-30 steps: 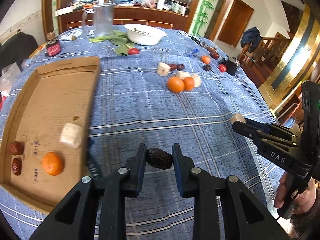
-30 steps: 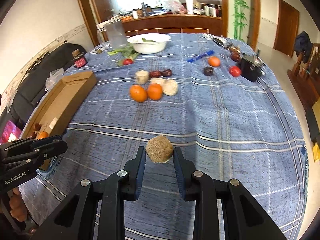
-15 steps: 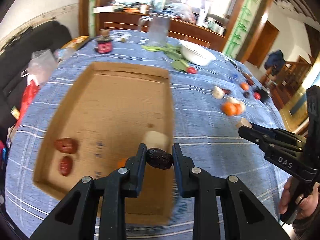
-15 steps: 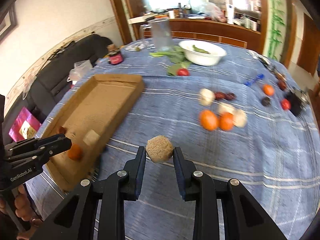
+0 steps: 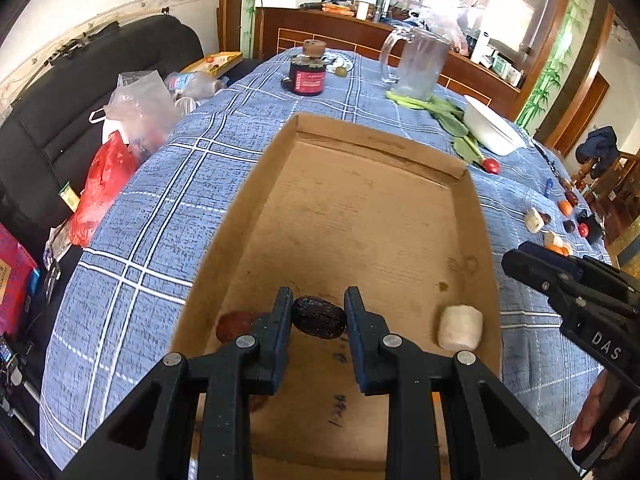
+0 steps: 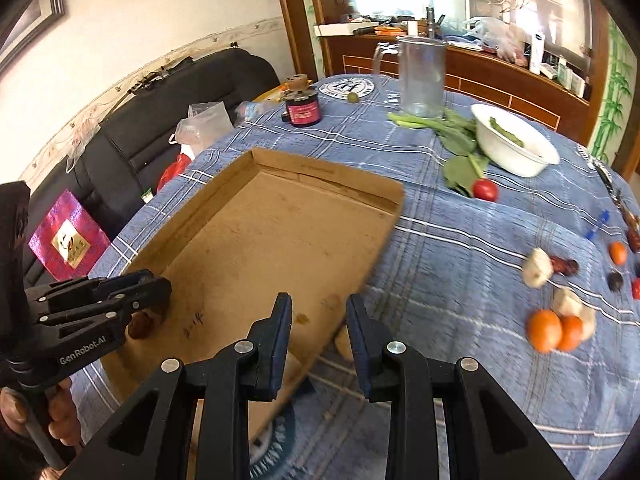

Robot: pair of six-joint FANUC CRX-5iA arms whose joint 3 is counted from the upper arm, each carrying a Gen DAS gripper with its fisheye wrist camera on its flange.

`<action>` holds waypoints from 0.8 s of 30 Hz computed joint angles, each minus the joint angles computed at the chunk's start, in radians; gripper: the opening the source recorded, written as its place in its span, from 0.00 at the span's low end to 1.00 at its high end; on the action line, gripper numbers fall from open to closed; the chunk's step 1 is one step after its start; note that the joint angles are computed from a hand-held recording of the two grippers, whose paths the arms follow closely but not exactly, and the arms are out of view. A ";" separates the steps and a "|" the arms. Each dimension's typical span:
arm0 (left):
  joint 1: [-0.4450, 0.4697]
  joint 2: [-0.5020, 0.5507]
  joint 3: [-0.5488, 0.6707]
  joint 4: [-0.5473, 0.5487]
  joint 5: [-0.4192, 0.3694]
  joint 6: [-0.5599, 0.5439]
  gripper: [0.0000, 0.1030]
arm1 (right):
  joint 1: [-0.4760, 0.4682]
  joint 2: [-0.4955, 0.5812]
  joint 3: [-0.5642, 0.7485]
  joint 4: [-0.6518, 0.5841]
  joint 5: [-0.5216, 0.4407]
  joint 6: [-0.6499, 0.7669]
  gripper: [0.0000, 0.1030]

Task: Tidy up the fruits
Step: 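Carry the round cake and dark date to the tray, opening the right tool, then lower the round cake into the tray with the right tool while the left tool releases the dark date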

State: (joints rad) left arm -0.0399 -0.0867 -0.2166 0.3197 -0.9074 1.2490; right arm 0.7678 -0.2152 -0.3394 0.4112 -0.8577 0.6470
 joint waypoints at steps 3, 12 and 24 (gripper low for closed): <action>0.006 -0.001 -0.004 0.024 0.008 -0.021 0.24 | -0.022 -0.014 -0.014 0.019 0.007 -0.037 0.30; -0.006 -0.046 -0.056 0.121 -0.008 -0.101 0.24 | -0.097 -0.052 -0.034 -0.183 -0.058 0.194 0.30; -0.007 -0.106 -0.073 0.067 -0.039 -0.009 0.24 | -0.119 0.055 0.043 -0.278 -0.056 0.566 0.42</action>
